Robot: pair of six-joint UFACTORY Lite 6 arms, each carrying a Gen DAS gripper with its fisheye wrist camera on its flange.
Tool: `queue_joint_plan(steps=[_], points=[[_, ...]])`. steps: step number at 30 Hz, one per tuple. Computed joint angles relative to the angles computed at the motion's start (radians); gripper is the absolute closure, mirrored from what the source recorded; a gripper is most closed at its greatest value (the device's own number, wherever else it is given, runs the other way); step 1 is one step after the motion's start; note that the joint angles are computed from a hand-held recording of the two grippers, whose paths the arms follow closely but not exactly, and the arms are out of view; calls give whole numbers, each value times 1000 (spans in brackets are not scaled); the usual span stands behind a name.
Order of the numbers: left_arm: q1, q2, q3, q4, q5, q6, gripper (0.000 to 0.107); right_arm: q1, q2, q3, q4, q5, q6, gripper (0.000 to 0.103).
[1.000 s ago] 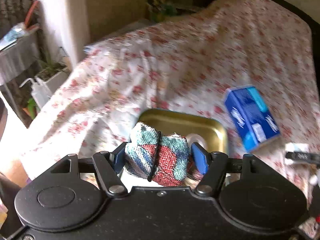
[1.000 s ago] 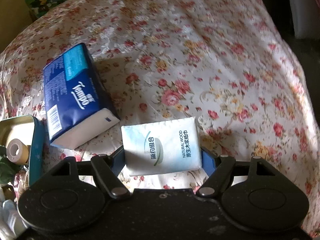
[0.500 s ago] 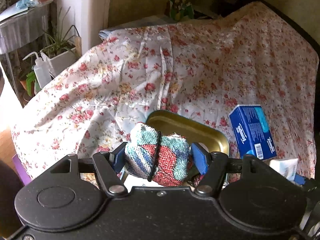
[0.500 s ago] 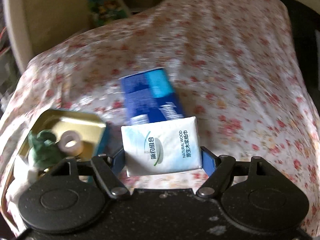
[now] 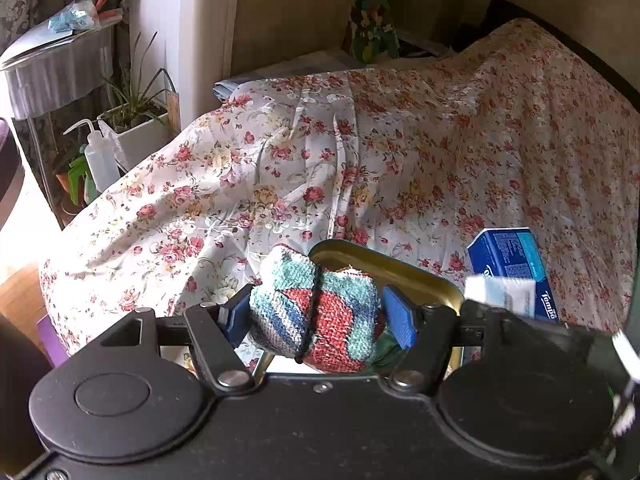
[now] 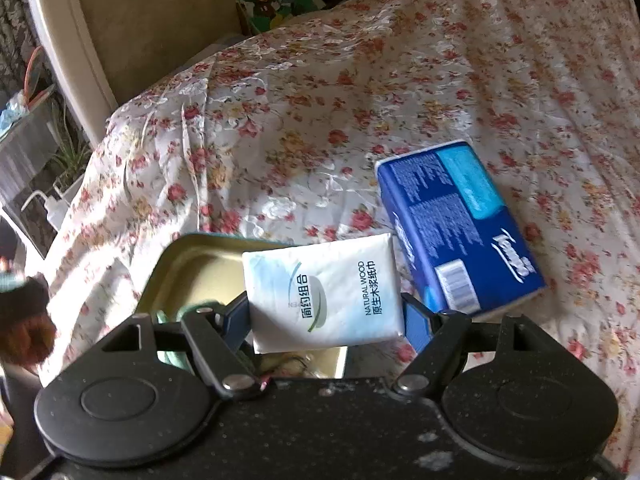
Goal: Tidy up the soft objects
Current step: 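Open the right gripper to drop the tissue packet while the left drops the knitted pouch into the tray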
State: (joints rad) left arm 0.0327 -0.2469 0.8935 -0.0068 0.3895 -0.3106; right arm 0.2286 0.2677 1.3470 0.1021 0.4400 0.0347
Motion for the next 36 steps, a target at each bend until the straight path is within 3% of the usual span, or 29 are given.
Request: queue_joint_plan(steps=[5,8,12,27,33,36], points=[[4,2,4,-20,-1,15,44,16,84,118,6,34,10,26],[4,2,4,-19,1,12,44,24,93,130,-5,17,7,13],[4,8,6,-22,4,12,44,18,56,92,-7,2,-10,13],[-48,73,22,97,-15,-113,44,-112,-275,-394,150,-131,-325,13],[-95,125,39,232,-27,-253,44,-144,-315,-455,360,-106,-547,13],[-119,155,54,303,-31,-325,44,-131,-331,-477,358,-109,-554,13]])
